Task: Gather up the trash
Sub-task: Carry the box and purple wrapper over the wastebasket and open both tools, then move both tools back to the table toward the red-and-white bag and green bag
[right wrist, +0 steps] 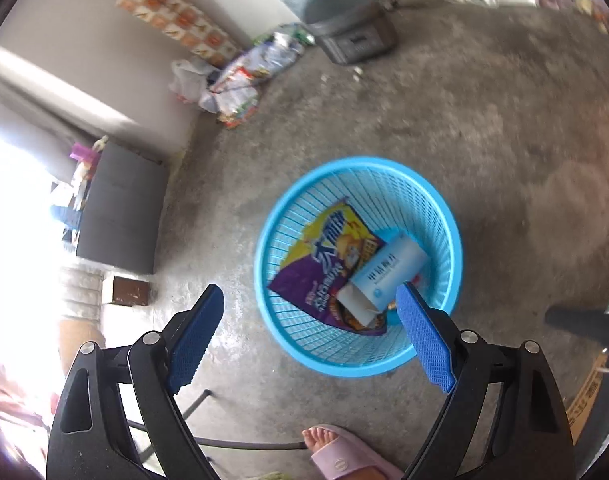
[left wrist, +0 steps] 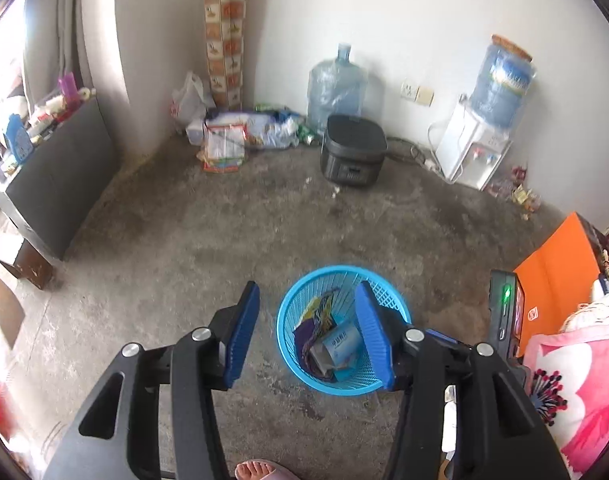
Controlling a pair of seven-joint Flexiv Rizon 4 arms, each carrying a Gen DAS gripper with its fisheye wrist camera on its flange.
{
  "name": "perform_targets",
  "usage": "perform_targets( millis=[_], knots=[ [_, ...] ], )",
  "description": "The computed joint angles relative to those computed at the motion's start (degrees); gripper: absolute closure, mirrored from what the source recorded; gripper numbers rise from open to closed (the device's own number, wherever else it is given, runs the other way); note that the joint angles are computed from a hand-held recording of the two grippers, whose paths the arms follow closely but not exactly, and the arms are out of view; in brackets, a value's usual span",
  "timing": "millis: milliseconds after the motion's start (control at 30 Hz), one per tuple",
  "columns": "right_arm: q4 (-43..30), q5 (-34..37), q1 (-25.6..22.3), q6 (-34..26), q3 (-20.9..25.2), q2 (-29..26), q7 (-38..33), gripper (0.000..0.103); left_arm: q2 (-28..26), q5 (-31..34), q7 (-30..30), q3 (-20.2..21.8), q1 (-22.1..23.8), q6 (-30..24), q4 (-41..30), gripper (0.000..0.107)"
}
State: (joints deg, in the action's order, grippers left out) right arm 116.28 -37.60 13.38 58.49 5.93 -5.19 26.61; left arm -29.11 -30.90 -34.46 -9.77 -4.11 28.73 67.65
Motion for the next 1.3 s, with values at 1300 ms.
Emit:
perform_targets(
  millis=[1300],
  knots=[
    [-39.48,14.61,18.73,-0.65,3.29,-17.30,-46.91,0.023,23.56,-18.76,13.40,16.50,20.74,16.55,25.91,0.055]
  ],
)
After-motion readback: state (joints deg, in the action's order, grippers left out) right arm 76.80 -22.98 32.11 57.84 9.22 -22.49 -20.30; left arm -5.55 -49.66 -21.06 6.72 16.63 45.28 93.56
